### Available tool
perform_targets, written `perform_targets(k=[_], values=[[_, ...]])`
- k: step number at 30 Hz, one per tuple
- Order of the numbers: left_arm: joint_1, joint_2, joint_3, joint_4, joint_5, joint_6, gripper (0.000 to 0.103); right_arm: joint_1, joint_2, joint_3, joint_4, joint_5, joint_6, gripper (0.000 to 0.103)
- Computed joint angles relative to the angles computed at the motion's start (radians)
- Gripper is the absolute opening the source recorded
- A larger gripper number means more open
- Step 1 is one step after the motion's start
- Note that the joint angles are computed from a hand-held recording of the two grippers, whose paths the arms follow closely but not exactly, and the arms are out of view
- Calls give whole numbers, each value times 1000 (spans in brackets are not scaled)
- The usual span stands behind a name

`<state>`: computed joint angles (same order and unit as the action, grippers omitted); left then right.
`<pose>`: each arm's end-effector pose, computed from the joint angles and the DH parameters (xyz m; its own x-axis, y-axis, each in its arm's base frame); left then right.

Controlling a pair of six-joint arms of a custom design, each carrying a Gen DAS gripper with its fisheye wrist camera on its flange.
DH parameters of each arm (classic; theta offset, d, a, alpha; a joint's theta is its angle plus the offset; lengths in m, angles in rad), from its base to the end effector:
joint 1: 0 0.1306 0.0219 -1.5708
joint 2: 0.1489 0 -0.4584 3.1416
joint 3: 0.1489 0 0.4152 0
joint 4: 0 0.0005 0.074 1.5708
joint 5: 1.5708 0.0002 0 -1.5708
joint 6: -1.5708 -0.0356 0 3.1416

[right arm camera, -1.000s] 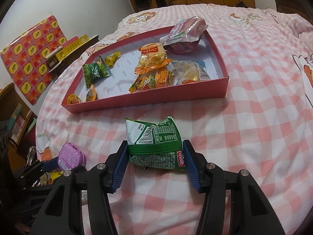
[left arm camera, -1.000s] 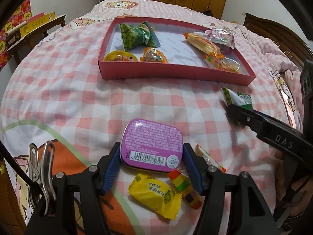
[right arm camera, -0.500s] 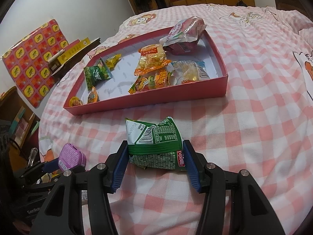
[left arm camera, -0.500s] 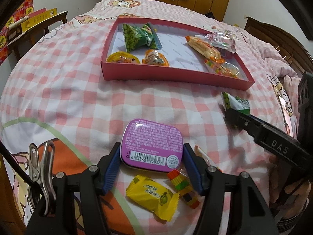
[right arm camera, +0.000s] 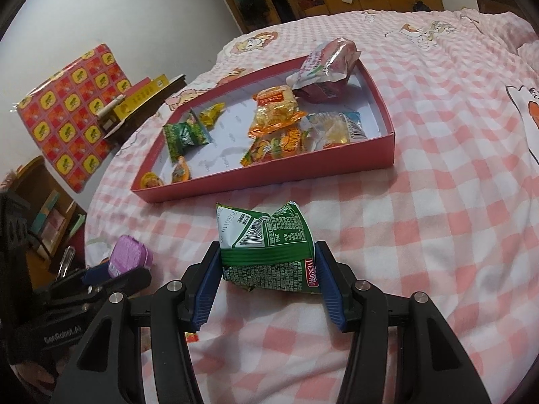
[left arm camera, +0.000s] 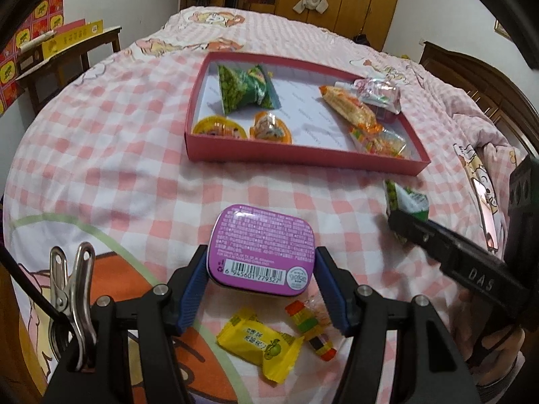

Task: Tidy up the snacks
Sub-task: 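Grasp the purple mint tin with the left tool while the right holds the green snack, then carry the mint tin and green snack into the tray and open both tools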

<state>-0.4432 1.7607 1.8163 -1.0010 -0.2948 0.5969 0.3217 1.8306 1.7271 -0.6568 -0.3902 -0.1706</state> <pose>0.5931 -0.2707 0.4983 -0.7500 -0.2393 -0.6166 -0.1994 0.9707 -0.1342 0.6547 0.2319 0.4345 -0.7383 -0.0806 -0.6696 -0.4349 0.8158 0.3813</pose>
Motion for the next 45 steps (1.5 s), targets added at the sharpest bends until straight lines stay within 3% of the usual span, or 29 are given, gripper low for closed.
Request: perform_targets(k=[26,45], values=[[19,13,55,58,-11,-60,64,20,-47,-22,46,-12,45,54],[42,133,258,26,-9,-145,64,8,15,119,35,33,53,54]])
